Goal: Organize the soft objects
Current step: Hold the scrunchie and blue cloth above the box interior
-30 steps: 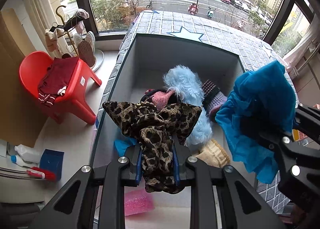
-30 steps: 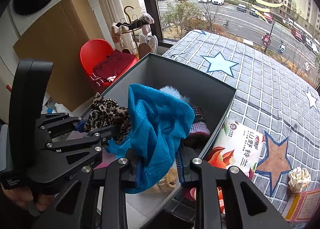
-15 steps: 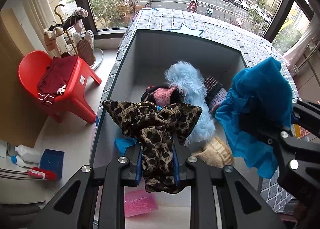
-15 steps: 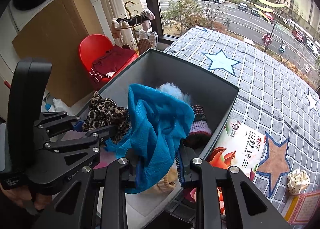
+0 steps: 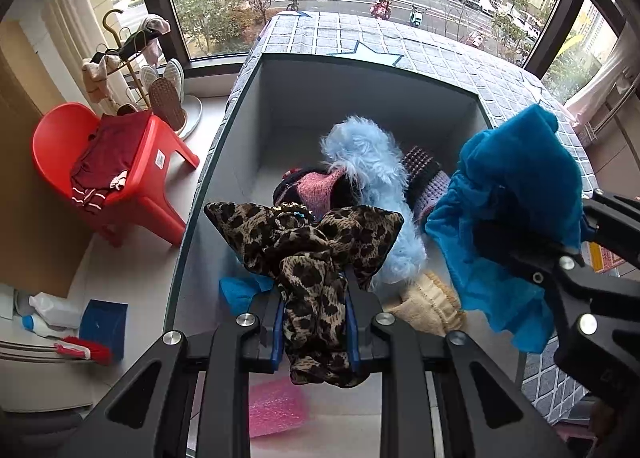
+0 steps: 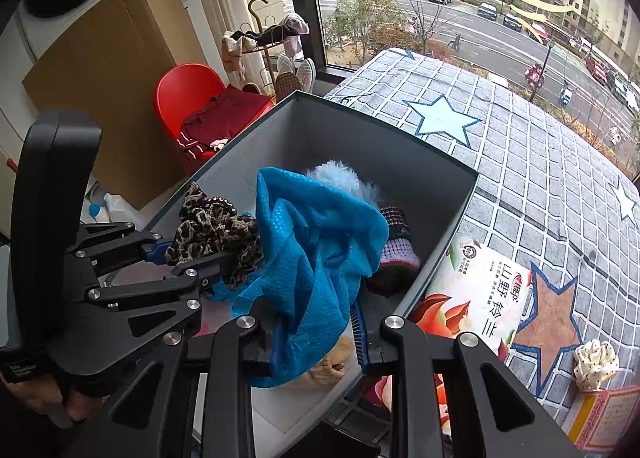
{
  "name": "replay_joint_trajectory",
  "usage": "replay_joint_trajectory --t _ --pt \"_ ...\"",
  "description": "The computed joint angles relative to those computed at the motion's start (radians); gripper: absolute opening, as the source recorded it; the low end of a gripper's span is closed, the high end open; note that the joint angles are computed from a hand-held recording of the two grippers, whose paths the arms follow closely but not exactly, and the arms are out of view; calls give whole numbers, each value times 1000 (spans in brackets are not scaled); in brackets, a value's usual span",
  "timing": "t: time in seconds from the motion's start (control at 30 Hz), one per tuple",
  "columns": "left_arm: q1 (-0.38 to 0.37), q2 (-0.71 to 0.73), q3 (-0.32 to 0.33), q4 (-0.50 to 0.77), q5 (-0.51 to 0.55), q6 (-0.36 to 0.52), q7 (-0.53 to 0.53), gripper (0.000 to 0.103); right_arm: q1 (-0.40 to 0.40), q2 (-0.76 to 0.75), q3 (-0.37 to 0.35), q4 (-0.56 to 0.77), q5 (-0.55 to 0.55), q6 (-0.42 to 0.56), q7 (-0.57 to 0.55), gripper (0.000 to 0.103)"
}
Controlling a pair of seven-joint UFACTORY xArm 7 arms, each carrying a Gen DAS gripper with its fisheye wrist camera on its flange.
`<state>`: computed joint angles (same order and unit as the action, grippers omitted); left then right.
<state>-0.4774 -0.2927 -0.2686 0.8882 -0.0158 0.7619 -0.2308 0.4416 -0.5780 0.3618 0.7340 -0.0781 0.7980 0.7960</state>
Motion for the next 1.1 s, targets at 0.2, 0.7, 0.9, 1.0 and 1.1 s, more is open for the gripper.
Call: replay_joint_trajectory --t 0.2,0.7,0.9,1.0,1.1 --pt "-1 1 0 -2 1 -2 1 25 5 -6 -7 -7 6 0 -12 27" --pt "-1 16 -4 19 16 2 -7 25 -2 7 -8 10 4 11 -18 27" --pt "-4 18 0 19 9 -2 6 25 -5 0 -6 13 -2 17 -19 27" --pt "-5 15 2 14 4 -4 11 25 -5 7 -4 14 -2 18 -20 27" --pt "-2 18 2 14 4 0 10 25 -3 15 -5 16 1 18 -21 27"
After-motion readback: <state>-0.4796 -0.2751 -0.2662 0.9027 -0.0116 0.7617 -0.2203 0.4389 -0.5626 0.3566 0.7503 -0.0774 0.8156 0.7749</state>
